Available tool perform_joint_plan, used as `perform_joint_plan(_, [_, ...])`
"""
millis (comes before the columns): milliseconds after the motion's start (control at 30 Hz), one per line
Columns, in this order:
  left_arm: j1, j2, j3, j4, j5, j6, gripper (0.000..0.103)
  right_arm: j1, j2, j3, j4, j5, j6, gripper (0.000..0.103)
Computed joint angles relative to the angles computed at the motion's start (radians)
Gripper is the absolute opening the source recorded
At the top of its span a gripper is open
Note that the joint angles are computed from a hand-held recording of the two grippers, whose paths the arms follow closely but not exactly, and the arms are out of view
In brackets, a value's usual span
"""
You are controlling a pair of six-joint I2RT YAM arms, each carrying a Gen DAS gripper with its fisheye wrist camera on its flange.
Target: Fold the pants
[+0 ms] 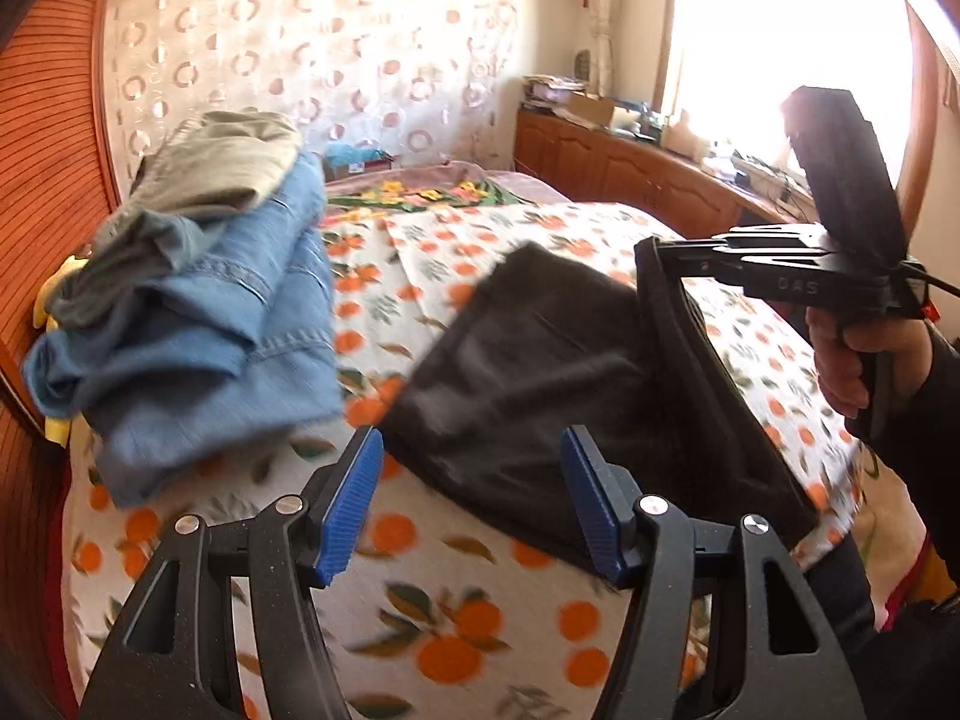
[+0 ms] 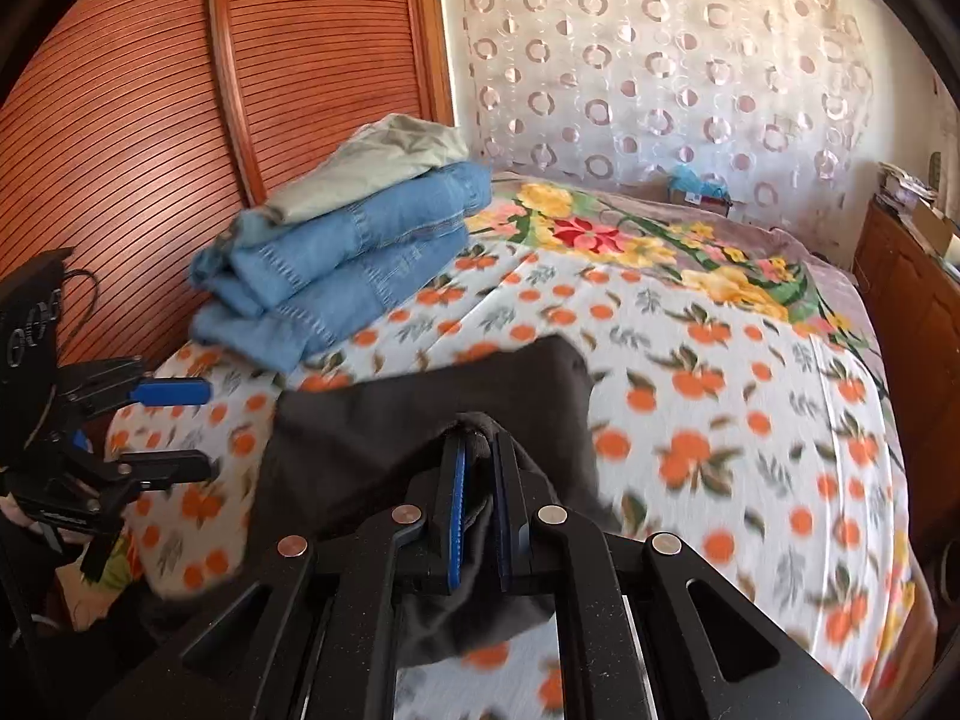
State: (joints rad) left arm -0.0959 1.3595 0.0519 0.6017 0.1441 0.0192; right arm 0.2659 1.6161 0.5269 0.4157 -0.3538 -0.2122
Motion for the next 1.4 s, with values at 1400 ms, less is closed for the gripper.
perform_joint_plan(1400, [0.033, 0.413, 0.212, 0.115, 0.093, -0.087, 0.039, -0.077, 0.228, 0.176, -0.116, -0.074, -0.078, 0.043])
